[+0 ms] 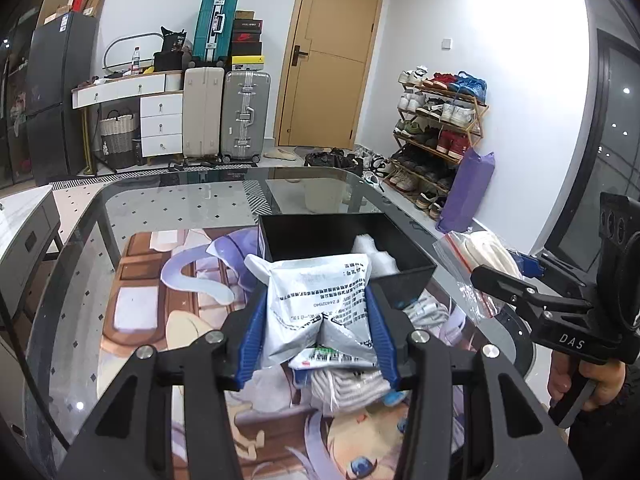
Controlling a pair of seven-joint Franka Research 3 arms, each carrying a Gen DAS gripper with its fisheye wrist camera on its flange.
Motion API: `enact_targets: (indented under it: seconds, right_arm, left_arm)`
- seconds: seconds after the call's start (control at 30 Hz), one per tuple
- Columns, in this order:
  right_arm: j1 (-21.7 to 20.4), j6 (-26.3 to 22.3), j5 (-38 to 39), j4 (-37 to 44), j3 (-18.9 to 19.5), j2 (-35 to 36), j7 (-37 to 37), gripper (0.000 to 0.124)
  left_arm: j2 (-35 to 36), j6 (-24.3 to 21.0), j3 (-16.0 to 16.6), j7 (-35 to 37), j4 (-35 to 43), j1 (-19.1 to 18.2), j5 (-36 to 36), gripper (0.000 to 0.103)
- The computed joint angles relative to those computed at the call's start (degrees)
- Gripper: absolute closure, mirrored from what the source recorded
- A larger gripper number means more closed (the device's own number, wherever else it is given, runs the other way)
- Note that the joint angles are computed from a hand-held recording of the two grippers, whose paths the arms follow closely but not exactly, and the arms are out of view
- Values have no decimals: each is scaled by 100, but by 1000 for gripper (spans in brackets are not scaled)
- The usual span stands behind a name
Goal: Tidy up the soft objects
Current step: 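Carry the rope and white bag over the black box and lower them in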
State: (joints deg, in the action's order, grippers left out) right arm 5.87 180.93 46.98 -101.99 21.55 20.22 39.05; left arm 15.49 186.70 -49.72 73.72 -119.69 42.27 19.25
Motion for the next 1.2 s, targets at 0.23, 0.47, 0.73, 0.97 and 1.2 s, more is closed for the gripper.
enact_targets:
  seconds: [0.23, 0.47, 0.73, 0.97, 1.2]
  right_arm:
    - [586, -325, -896, 571, -774, 345, 880, 64]
    - [786, -585, -1580, 1189, -1061, 733, 1530, 64]
    - [850, -902, -2128, 1819, -1194, 1161, 1951, 64]
    - [935, -1220, -2464, 2364, -1328, 1542, 2144, 64]
    - [1037, -1435, -2751, 2782, -1482, 1842, 2334, 64]
  left_arm:
    - [266, -249, 603, 305, 526, -716, -250, 56]
    - [458, -445, 1416, 584, 1016, -1631, -580, 56]
    - [703, -652, 2230, 856, 1528, -2509, -923, 56]
    - [932, -766, 2769, 1062, 1918, -3083, -1154, 56]
    - [1135, -925, 2996, 1177, 2217, -3336, -1263, 56]
